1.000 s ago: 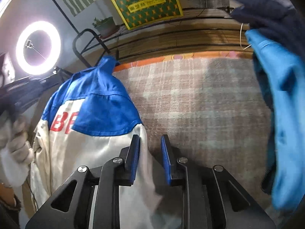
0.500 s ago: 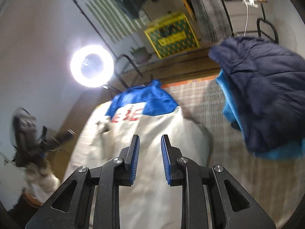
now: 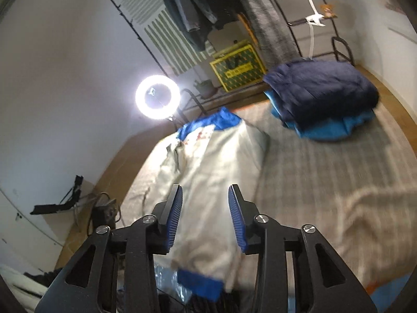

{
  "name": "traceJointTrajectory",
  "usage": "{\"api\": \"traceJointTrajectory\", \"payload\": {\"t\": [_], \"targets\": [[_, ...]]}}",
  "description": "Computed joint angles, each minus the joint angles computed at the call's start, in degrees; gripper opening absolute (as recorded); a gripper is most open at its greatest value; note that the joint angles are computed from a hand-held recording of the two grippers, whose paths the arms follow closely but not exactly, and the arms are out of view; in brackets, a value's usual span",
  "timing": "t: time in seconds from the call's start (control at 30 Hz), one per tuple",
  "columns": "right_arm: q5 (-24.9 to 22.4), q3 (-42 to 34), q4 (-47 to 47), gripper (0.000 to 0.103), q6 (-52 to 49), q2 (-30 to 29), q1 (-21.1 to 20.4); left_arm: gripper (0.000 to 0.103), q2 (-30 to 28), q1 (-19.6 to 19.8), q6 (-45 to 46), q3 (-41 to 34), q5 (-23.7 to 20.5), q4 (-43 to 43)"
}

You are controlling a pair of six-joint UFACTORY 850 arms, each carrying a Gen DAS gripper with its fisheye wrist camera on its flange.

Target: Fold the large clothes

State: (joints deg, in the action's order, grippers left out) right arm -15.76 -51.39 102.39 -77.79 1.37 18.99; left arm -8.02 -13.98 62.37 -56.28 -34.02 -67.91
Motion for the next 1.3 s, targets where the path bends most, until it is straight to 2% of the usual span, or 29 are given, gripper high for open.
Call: {"api": "traceJointTrajectory", "payload": {"t": [0.03,0.1,0.2,0.23,0.4,0.57,0.7,0.83,1.0,1.13,1.2,1.23,1.27,1.3], "targets": [[-1.0,2.1,2.0,0.045,-0.5,0.6,-0.2,0.020,0.0,-0.9,0.6,1.1,0.6,-0.9],[-2.8,5.1,4.7,0.046,-0.5,0.0,-0.3,0.020,-0.2,-2.0,1.5,2.7,1.2,-2.8],[-4.8,7.8,6.9,0.046,1.4,-3.8,0.0,0.020,-0.8,-4.0,3.1,4.3,3.8,-5.0],[-5.0,8.4,9.0,0.046,0.1,-5.4,0.5,0.020,-0.8,-5.1,4.6,4.9,6.0,-6.0],[-7.9,7.1,12.3,0.047,-1.4,-12.9,1.3,0.020,-2.2,-7.9,10.4,6.2,10.9,-11.1],[-10.9,5.5,11.7,0.047,-2.0,-16.0,0.9,0.020,-4.0,-9.1,13.7,5.0,12.7,-15.5],[-11.0,4.2,9.7,0.047,-0.5,-17.9,1.0,0.020,-5.0,-10.6,23.2,4.7,14.8,-23.9],[-13.5,5.1,10.0,0.047,0.1,-18.3,0.2,0.020,-3.7,-8.8,16.2,5.3,11.0,-18.7],[-15.2,5.5,9.8,0.047,-0.1,-18.9,0.6,0.020,2.9,-5.8,18.7,10.6,9.5,-20.2],[-12.1,4.3,9.3,0.046,-0.4,-19.1,2.4,0.020,7.6,-2.6,18.7,14.0,9.0,-20.1],[-10.0,3.2,7.0,0.032,2.0,-19.5,3.2,0.020,8.6,-0.9,18.0,14.7,7.7,-20.6],[-8.5,2.4,4.6,0.021,4.5,-19.8,3.7,0.020,9.0,-0.1,18.4,15.1,7.4,-21.7],[-5.0,1.6,1.2,0.018,7.8,-19.8,4.6,0.020,9.2,0.2,19.0,15.3,7.4,-22.5],[-3.8,1.5,0.1,0.017,8.8,-19.7,5.0,0.020,9.4,0.6,19.8,15.5,7.6,-23.3]]}}
